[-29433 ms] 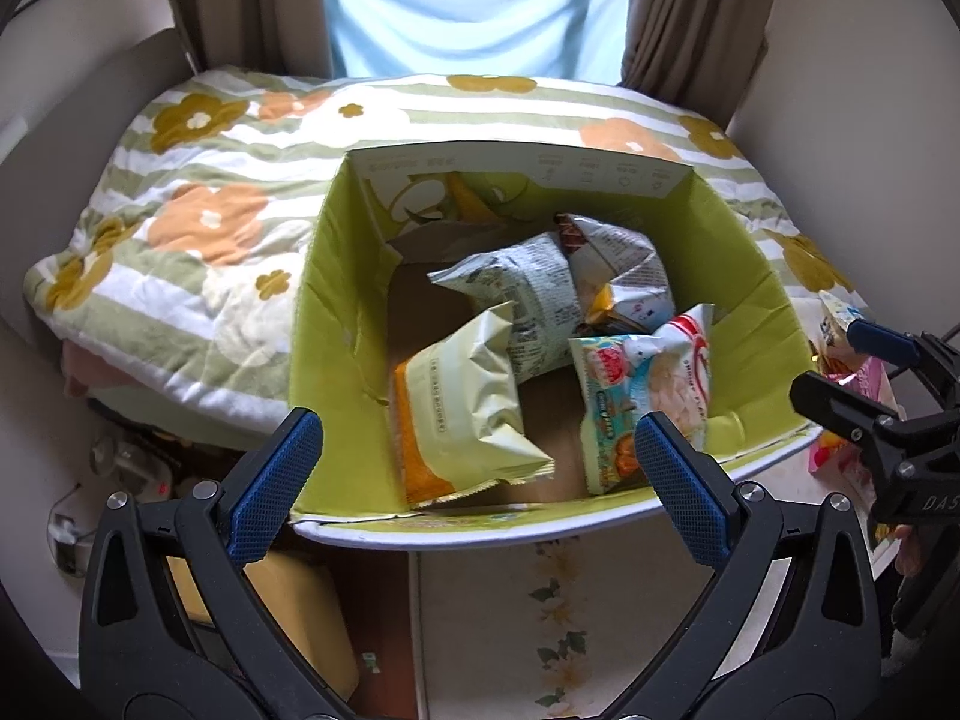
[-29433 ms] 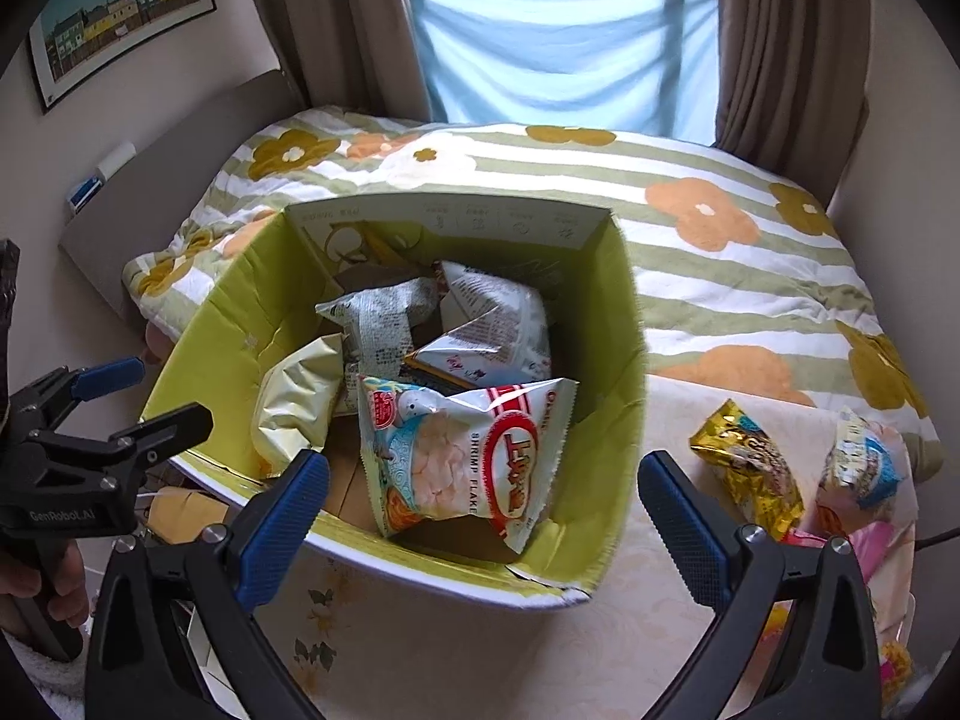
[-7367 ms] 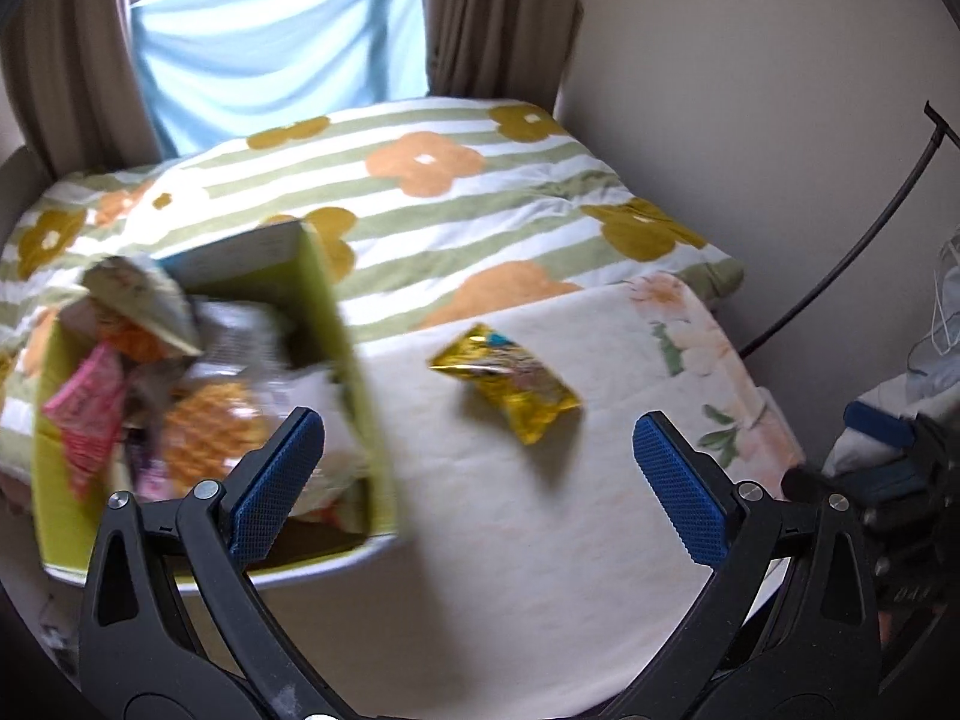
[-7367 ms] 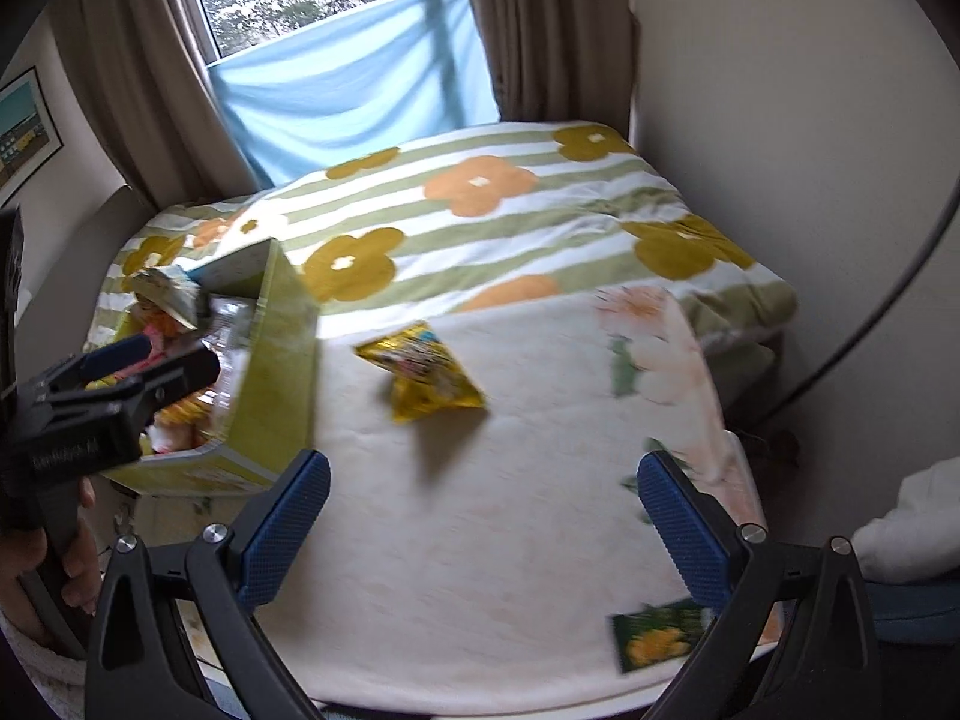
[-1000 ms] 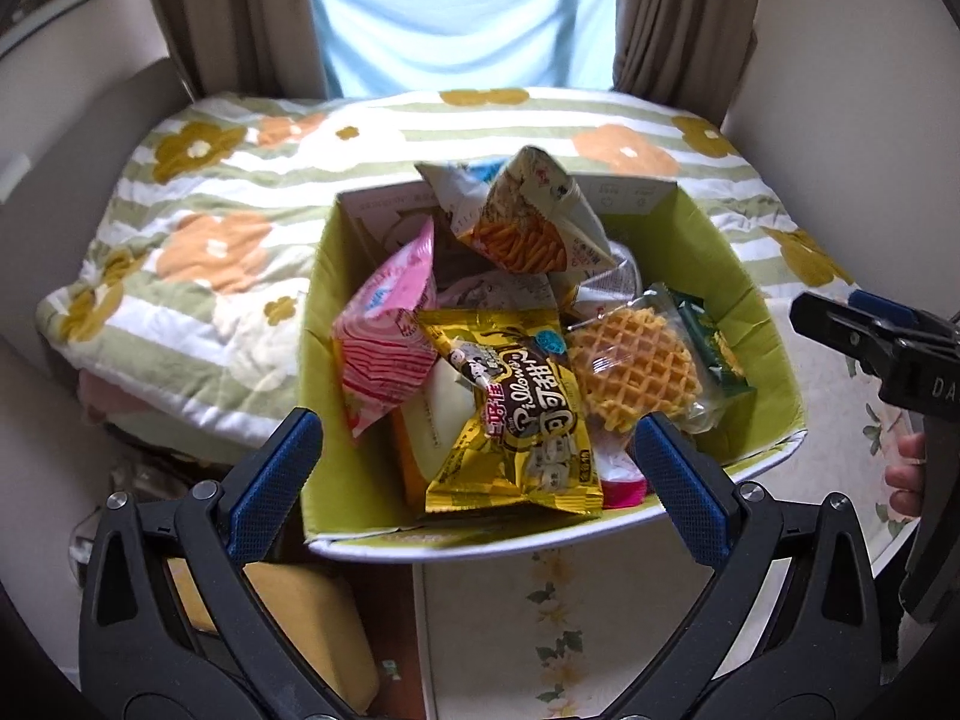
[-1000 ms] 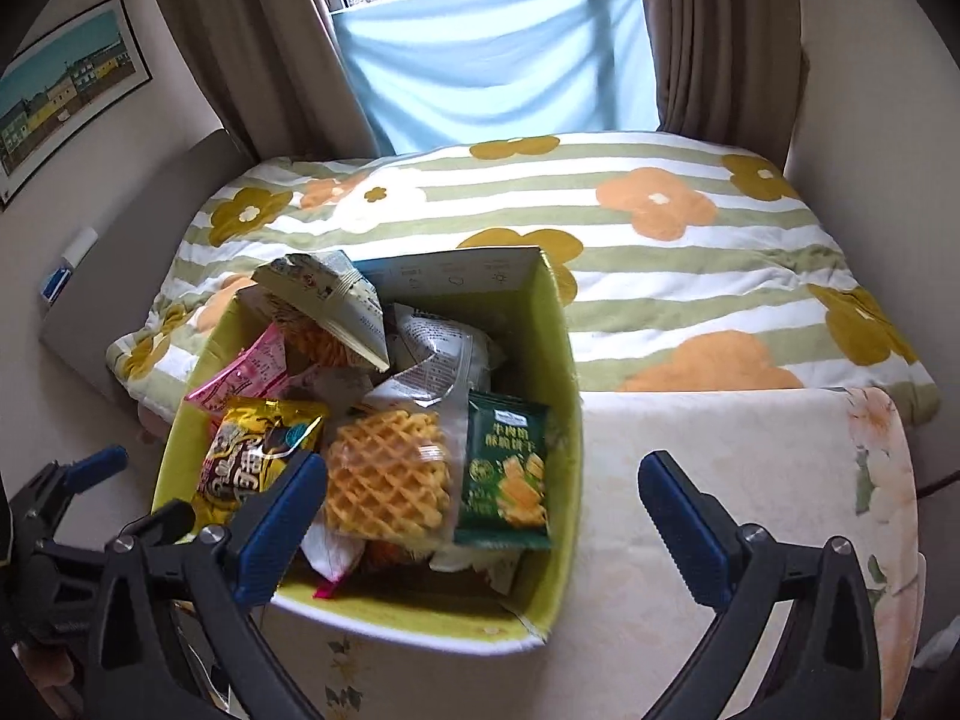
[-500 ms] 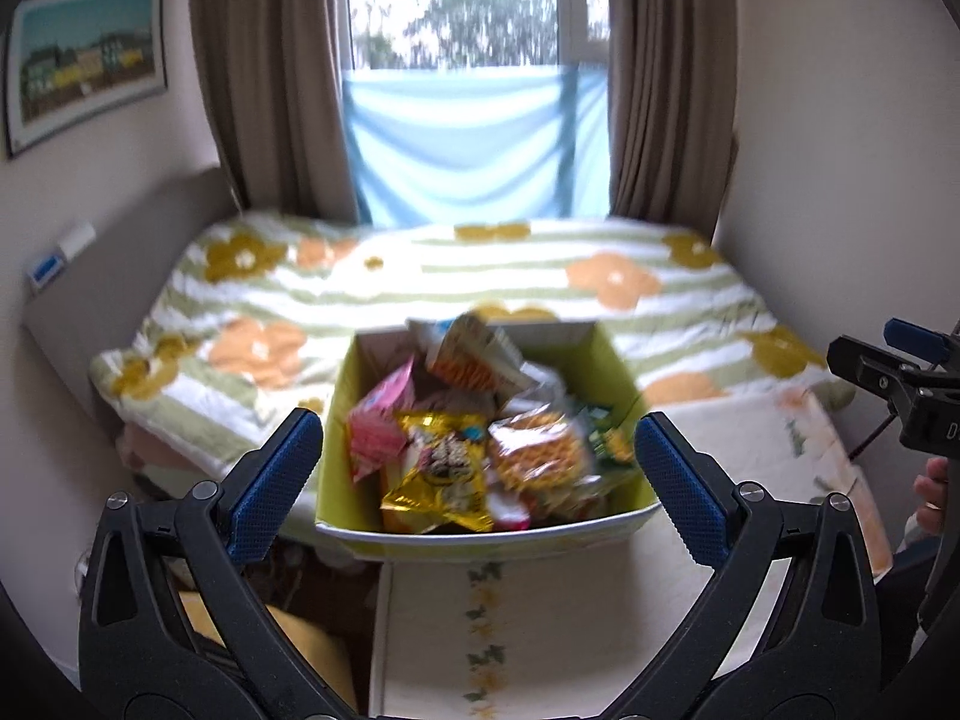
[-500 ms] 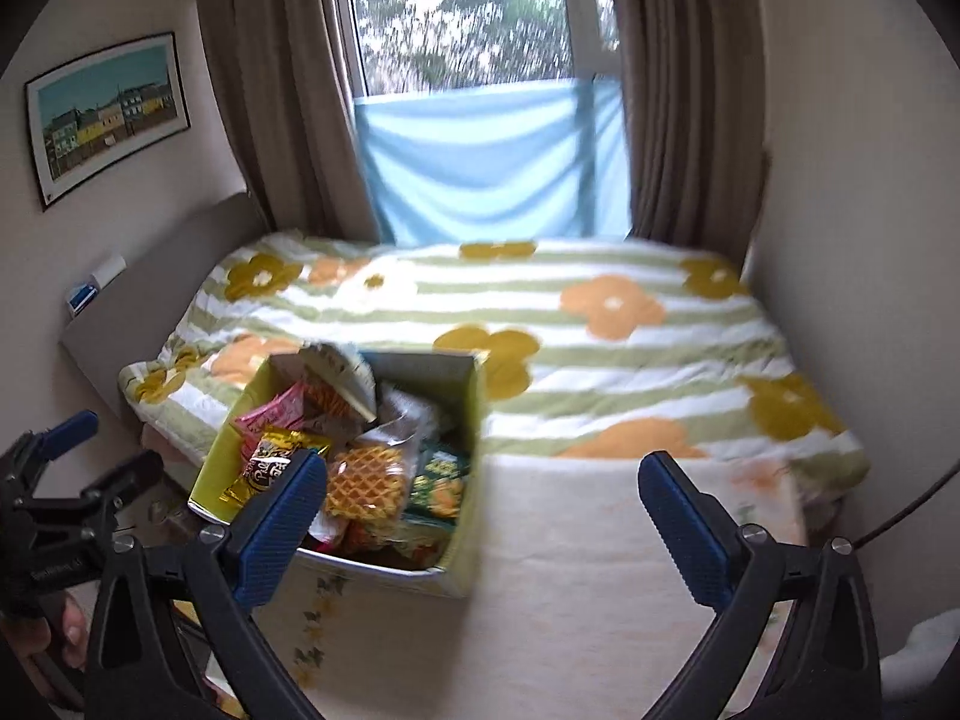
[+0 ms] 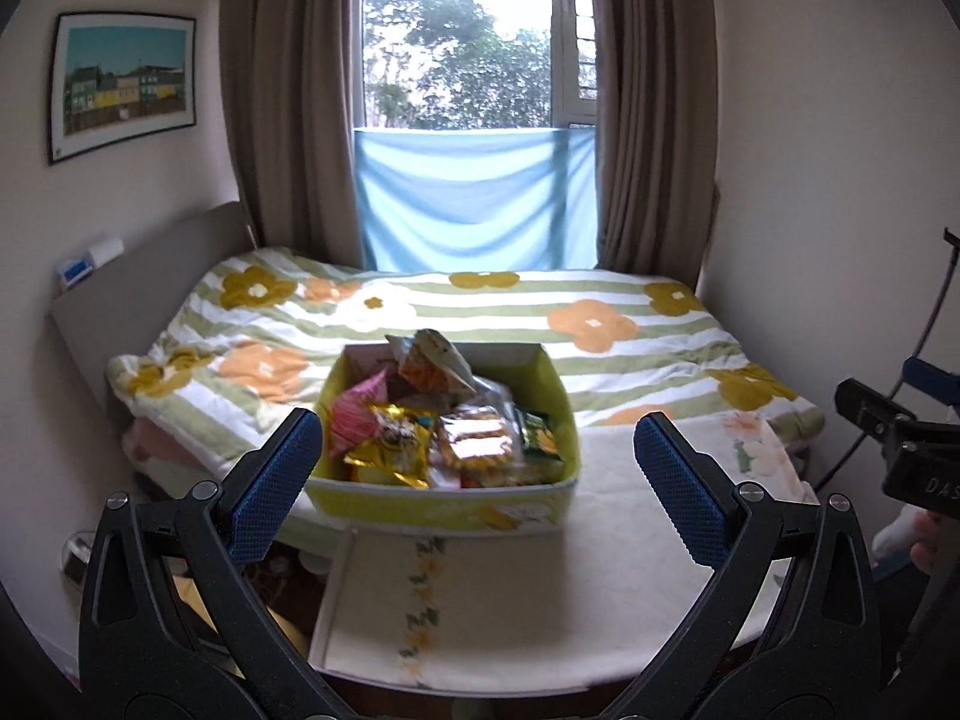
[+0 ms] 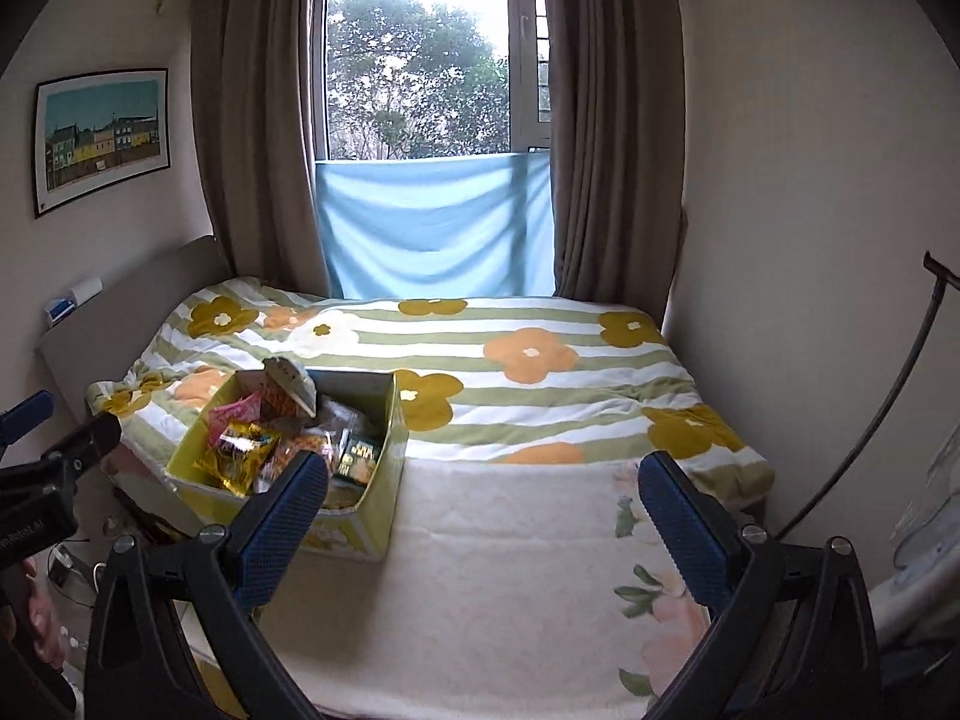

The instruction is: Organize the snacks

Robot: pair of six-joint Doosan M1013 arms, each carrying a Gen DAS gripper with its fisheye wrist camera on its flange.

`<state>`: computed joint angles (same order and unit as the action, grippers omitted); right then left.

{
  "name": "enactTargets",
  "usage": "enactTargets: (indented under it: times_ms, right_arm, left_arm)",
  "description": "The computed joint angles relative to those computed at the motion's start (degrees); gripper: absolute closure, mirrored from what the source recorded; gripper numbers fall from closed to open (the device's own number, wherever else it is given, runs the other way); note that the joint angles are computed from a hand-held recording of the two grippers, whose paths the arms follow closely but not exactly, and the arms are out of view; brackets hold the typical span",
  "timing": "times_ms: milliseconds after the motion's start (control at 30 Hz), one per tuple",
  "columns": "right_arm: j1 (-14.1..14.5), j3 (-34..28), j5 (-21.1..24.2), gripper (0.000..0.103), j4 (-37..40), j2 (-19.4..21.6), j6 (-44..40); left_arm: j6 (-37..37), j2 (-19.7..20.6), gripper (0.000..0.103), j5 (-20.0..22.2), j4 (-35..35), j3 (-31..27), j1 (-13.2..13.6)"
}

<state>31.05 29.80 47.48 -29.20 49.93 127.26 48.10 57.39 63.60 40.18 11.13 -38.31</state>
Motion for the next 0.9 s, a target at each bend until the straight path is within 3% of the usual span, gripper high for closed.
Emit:
enactTargets:
  times_ms: [200, 433, 900]
  right_arm:
    - [0.03, 5.71, -2.18, 0.000, -1.84, -2.90, 2.95]
    - [0.09, 9.24, -4.03, 0.000, -3.55, -4.70, 5.27]
    - [0.12, 10.69, -5.27, 0.000, -3.81, -5.38, 5.66]
  left_arm:
    - [-3.60, -3.47, 0.000, -2.26, 2.49, 6.97, -1.12]
    - [-4.99, -4.53, 0.000, -3.08, 3.18, 8.91, -1.61]
    - [-6.26, -5.39, 0.000, -3.22, 4.54, 10.55, -2.01]
